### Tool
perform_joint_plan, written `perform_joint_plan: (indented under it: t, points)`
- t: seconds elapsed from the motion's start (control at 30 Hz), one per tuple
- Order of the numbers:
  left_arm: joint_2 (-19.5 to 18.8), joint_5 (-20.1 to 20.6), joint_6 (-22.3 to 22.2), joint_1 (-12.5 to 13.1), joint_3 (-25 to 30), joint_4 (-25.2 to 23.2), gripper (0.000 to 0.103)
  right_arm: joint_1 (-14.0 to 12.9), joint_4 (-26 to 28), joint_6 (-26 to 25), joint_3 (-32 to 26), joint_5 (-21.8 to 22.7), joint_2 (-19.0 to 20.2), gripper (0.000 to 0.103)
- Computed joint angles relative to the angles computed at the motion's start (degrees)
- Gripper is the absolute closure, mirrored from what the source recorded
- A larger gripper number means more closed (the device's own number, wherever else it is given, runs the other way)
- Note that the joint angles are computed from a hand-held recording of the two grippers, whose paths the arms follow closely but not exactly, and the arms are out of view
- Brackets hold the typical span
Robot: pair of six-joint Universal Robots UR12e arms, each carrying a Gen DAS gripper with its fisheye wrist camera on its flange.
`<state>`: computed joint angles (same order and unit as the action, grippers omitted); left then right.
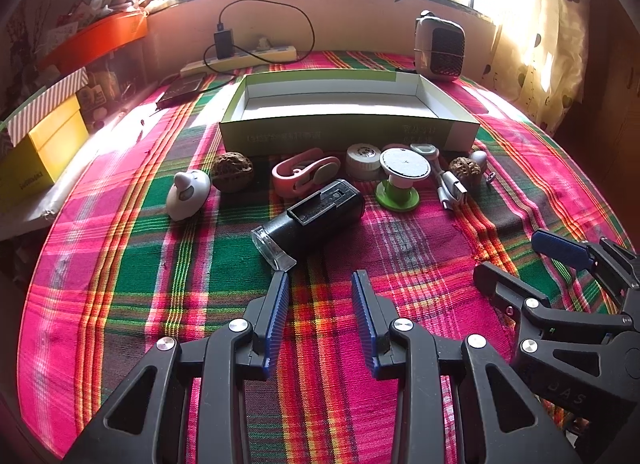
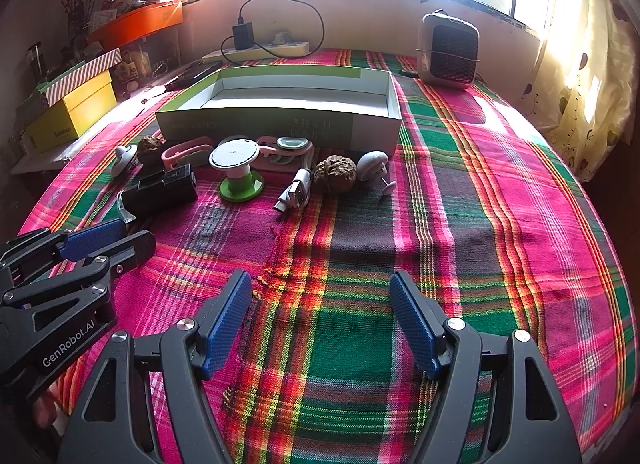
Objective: Organize objects
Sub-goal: 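Reach left tool to black cylinder while right tool reaches white mushroom figure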
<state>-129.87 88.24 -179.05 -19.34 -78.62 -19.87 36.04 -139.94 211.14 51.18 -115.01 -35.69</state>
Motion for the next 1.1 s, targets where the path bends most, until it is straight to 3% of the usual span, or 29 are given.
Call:
perform_joint_plan:
  t: [0.17, 0.67, 0.77, 1.1]
  points:
    - [0.2, -2.1, 2.8, 0.5, -0.3, 0.0, 0.073, -0.2, -0.4, -1.5, -0.2, 1.1, 0.1, 0.031]
    - [0.2, -5.4, 2.7, 1.9, -0.4, 0.6, 0.073, -1.1, -0.5, -2.8, 0.4, 3.7, -0.5, 0.031]
    - [0.0, -7.0, 4.9, 2.5, 0.2, -0.2, 0.072, -1.3, 1.7, -1.5, 0.2, 0.5, -0.6, 0.031]
    - [-0.9, -14.0, 10.1, 4.2, 2.4, -1.1, 0.069, -2.3, 4.7, 1.2, 0.7, -1.1, -1.3, 0.031]
